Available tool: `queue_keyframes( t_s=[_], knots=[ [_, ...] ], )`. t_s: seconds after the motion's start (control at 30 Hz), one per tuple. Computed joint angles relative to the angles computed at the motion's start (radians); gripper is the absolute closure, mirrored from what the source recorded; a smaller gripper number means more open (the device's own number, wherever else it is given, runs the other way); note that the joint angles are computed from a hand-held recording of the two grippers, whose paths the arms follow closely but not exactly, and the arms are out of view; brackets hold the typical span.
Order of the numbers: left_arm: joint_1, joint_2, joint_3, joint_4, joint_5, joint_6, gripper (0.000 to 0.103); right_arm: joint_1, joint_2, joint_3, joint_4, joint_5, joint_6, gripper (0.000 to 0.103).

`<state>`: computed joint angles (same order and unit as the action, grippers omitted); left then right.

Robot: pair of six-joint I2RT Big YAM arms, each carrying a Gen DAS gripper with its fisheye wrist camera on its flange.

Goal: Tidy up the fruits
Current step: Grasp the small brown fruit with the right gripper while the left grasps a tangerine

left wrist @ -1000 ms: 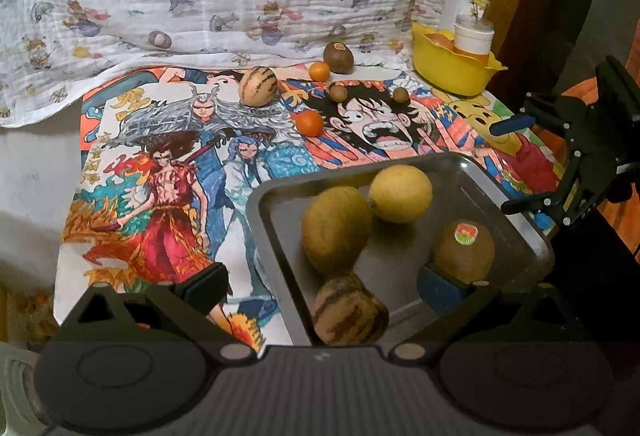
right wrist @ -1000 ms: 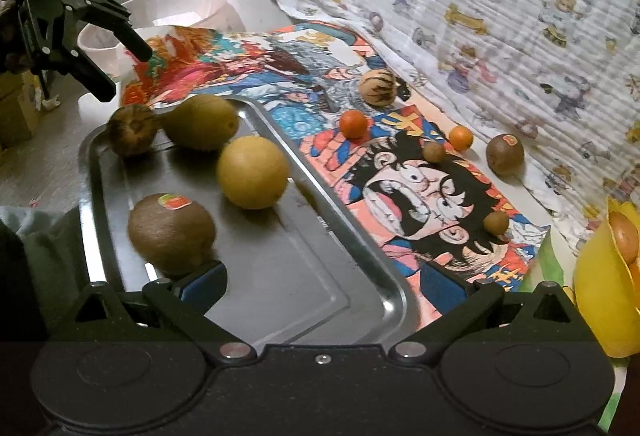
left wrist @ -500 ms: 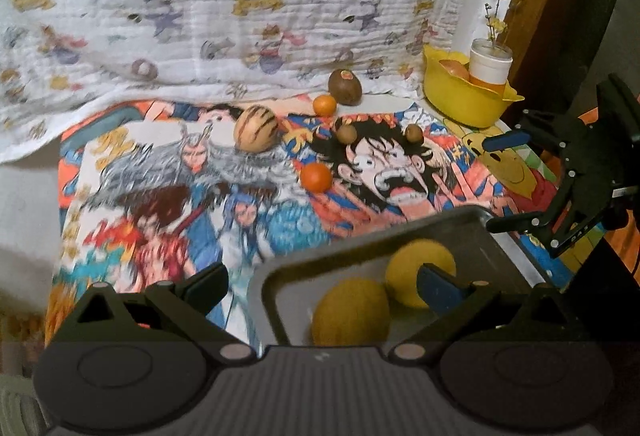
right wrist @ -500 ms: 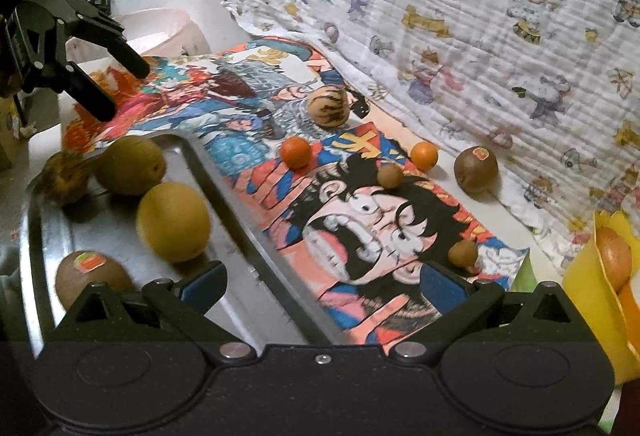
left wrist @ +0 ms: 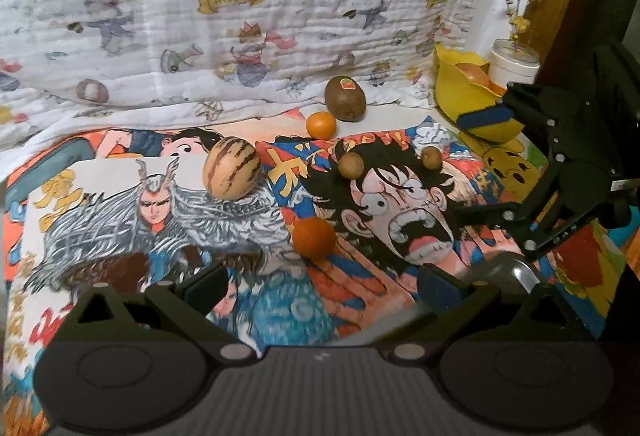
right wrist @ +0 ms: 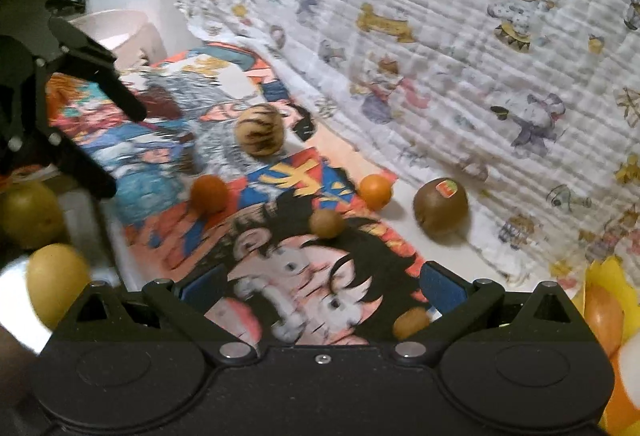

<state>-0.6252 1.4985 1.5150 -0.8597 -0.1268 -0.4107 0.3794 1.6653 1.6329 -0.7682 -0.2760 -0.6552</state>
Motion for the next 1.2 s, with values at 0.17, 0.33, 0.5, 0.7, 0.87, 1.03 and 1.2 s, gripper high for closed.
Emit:
queue_keyframes(
  t_s=[0.17, 0.33, 0.5, 0.7, 0.87, 1.03, 1.2],
  knots=[
    [0.015, 0.058, 0.035, -0.001, 0.016, 0.009, 0.001, 0.010, 0.081, 0.074, 0.007, 0.022, 0.033, 0.001],
    [0.026, 0.096, 0.056, -0.001, 0.020, 0.030, 0.002, 0.018, 0.157, 0.149, -0.019, 0.023, 0.061, 0.008],
    [0.031, 0.124, 0.075, -0.002, 0.029, 0.052, 0.013, 0.031, 0.203, 0.182, -0.027, 0.021, 0.071, 0.020],
    [0.031, 0.142, 0.080, 0.019, 0.041, 0.064, 0.023, 0.037, 0.219, 0.187, -0.017, -0.003, 0.090, 0.033],
    [0.030, 0.157, 0.089, 0.026, 0.040, 0.065, 0.042, 0.036, 0.233, 0.206, -0.027, -0.025, 0.122, 0.049],
    [0.030, 0.156, 0.077, 0.049, 0.038, 0.044, 0.057, 0.031, 0.251, 0.229, -0.041, -0.053, 0.187, 0.066],
    [0.041, 0.145, 0.062, 0.062, 0.053, 0.014, 0.067, 0.031, 0.236, 0.207, -0.019, -0.056, 0.215, 0.072]
  ],
)
